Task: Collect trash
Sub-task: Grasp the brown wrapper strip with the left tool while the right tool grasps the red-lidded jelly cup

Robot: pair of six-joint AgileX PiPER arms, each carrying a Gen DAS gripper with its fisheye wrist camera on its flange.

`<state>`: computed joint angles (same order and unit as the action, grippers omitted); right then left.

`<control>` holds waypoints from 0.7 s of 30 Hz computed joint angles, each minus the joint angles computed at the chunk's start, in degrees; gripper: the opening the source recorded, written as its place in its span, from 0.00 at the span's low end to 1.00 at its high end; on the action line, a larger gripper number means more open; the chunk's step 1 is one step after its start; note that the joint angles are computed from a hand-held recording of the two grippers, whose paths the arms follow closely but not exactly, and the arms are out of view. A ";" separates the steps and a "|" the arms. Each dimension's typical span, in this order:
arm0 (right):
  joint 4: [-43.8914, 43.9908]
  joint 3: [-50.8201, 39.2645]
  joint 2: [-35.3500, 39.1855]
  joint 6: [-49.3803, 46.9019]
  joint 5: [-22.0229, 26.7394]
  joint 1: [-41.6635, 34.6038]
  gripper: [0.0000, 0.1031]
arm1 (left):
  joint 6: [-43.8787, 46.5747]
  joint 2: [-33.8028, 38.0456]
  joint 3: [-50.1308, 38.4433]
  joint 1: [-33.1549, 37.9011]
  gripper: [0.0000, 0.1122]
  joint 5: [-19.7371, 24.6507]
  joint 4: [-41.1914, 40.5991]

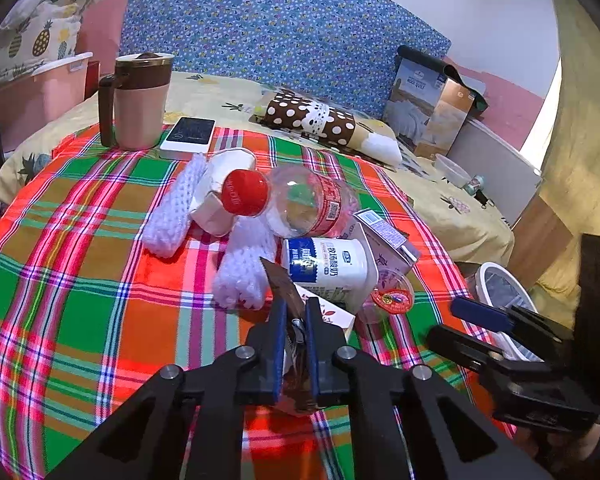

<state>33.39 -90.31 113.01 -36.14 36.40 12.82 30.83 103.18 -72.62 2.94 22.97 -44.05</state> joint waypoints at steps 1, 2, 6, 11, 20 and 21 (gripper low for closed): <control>-0.83 -0.78 0.63 0.59 0.06 0.35 0.59 | 1.22 -0.18 0.28 0.55 0.07 0.39 -1.20; -1.93 -1.72 1.31 1.53 0.19 0.74 0.58 | 1.73 -0.31 0.43 0.83 0.07 0.57 -1.67; -6.24 -5.54 4.17 5.22 0.67 2.15 0.54 | 5.35 -0.64 1.00 1.97 0.06 1.39 -4.72; -9.23 -7.26 5.50 7.62 0.83 2.87 0.45 | 7.42 -0.51 1.33 2.59 0.06 1.80 -6.30; -5.05 -0.84 0.44 3.70 -1.45 1.54 0.44 | 8.06 -2.32 3.01 1.64 0.04 1.56 -6.30; -5.00 -0.76 0.31 3.86 -1.52 1.56 0.44 | 7.96 -2.71 3.35 1.52 0.04 1.37 -6.20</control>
<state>28.39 -91.07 113.32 -32.29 34.88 14.38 38.79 100.47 -69.27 4.46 24.34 -50.25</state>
